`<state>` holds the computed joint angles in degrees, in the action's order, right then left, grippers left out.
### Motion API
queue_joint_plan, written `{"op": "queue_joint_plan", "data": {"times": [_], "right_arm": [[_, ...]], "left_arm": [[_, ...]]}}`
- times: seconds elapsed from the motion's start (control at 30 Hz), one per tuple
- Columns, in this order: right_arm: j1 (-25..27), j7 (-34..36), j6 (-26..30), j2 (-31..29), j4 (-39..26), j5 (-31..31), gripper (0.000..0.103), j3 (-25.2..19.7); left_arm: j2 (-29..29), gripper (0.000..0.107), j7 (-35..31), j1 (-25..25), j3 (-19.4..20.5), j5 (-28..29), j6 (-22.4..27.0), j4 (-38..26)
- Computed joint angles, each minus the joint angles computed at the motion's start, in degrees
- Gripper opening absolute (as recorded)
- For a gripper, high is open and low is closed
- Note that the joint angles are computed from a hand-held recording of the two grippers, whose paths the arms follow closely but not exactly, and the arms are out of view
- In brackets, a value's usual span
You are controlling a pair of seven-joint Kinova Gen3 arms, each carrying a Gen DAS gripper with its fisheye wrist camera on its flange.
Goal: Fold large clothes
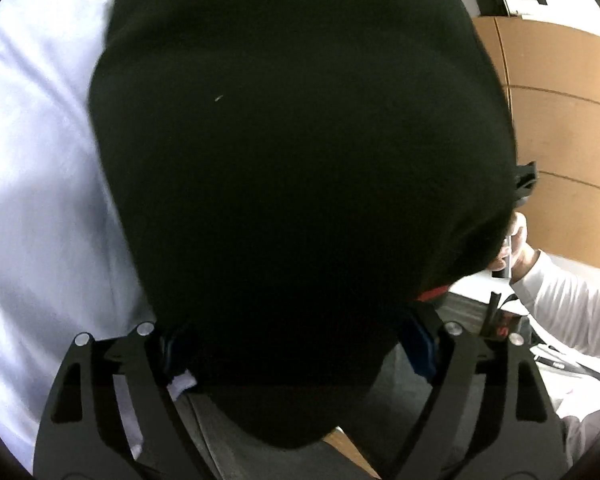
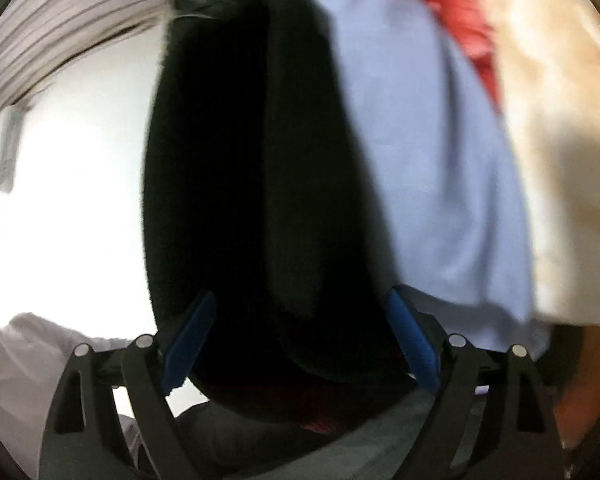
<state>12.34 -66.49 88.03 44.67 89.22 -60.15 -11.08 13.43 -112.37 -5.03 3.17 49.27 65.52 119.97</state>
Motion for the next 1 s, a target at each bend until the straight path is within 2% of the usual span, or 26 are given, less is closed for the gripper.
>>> {"op": "queue_joint_plan", "data": {"times": [0.17,0.27,0.4,0.5,0.6,0.67,0.73,0.83,0.93,1.0], "right_arm": [[4.0,1.4,0.0,-1.1,1.7,-2.0,0.085,1.1],[3.8,-0.1,-0.2,-4.2,0.2,-1.3,0.085,1.9],[-0.6,-2.7,-2.5,-10.6,-4.4,4.5,0.085,0.6],[-7.8,-2.6,-3.3,-14.0,-6.9,11.5,0.085,3.3],[-14.2,-4.3,-4.4,-14.0,-6.4,17.1,0.085,6.7],[-14.0,-4.1,-5.8,-13.2,-2.6,16.7,0.086,7.8],[-10.6,-3.0,-6.7,-11.1,0.4,12.8,0.09,5.2],[-5.4,-5.0,-6.4,-6.6,3.7,6.4,0.093,-0.8],[-8.8,-4.3,-1.2,-5.2,0.6,6.8,0.093,-2.0],[-11.2,-3.2,-1.0,-7.1,-1.0,8.4,0.094,-1.9]], "left_arm": [[0.0,0.082,0.8,-0.1,-0.1,0.1,0.5,-0.2],[-0.1,0.082,1.6,0.0,-0.1,0.4,-0.1,-0.2],[-0.4,0.082,1.0,-0.3,-0.4,1.0,-1.1,1.1],[-0.7,0.082,0.9,-0.4,-0.5,1.6,-1.7,1.9],[-0.9,0.082,0.6,-0.4,-0.5,2.2,-2.5,2.5],[-0.9,0.082,0.6,0.0,-0.3,1.7,-2.8,2.5],[-1.7,0.082,-0.6,-0.3,-0.5,1.7,-3.0,4.0],[-0.9,0.082,-3.2,-1.0,-0.7,4.9,-3.5,6.1],[0.0,0.082,-4.9,-1.5,-0.8,6.3,-2.9,6.3],[0.2,0.082,-5.6,-2.1,-1.1,6.8,-2.1,6.4]]}}
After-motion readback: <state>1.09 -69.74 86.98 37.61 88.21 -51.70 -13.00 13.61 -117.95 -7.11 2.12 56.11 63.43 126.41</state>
